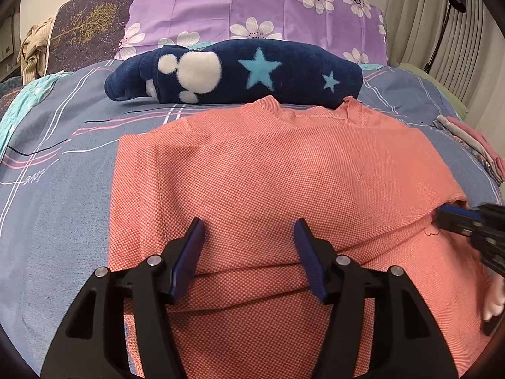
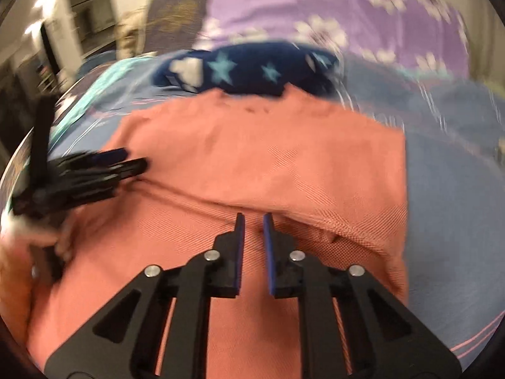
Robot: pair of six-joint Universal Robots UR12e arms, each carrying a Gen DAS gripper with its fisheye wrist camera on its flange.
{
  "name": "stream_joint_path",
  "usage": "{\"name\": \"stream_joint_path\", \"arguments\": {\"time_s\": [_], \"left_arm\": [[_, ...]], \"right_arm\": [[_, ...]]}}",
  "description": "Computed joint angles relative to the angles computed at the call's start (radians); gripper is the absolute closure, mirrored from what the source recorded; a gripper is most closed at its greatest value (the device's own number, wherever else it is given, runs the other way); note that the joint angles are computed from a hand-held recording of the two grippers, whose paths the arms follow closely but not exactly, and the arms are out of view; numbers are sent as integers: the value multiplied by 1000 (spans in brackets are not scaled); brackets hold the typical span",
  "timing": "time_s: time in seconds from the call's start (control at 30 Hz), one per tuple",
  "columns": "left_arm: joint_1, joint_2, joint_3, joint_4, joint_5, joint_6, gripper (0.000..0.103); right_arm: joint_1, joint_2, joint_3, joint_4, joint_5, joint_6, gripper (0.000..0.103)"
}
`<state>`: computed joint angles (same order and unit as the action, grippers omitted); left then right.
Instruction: Fold small clothes
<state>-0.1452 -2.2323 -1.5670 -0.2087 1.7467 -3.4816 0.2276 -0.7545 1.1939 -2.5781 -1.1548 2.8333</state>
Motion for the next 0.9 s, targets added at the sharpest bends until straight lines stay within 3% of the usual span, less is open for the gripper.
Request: {"name": "stream_joint_path", "arguments": {"time_s": [0.07,0.17,0.2,0.23,0.3,0.43,0.5,0.63,0.67,0.77,0.83,0.9], "left_arm": [[2,0,-2,5,-9,-1,41],[5,1,-5,13,-27,-2,39],[6,1,-6,16,-30,-3,38],[6,1,-7,18,-33,-2,38],[6,1,-5,16,-32,-1,37],[5,-1,-3,12,-32,4,36],[5,-1,-2,13,-33,2,36],[5,-1,-3,14,-33,3,36],[5,-1,-3,14,-33,3,36],[6,0,-4,16,-36,1,36],[7,0,-5,20,-41,0,36],[7,0,-5,19,-44,0,35]], "right_arm": [[-6,7,2,-30,-24,31,98],[8,8,34,-212,-247,108,101],[5,7,38,-223,-288,150,103],[-8,3,40,-198,-292,208,103],[-25,-6,45,-146,-241,229,103],[-13,-55,131,-269,-209,130,97],[-5,-60,135,-280,-193,95,97],[1,-48,100,-185,-84,56,97],[4,-39,86,-168,-81,44,97],[11,-12,46,-110,-204,75,97],[-13,-25,47,-55,-148,155,100],[-23,-51,73,-62,-114,148,91]]}}
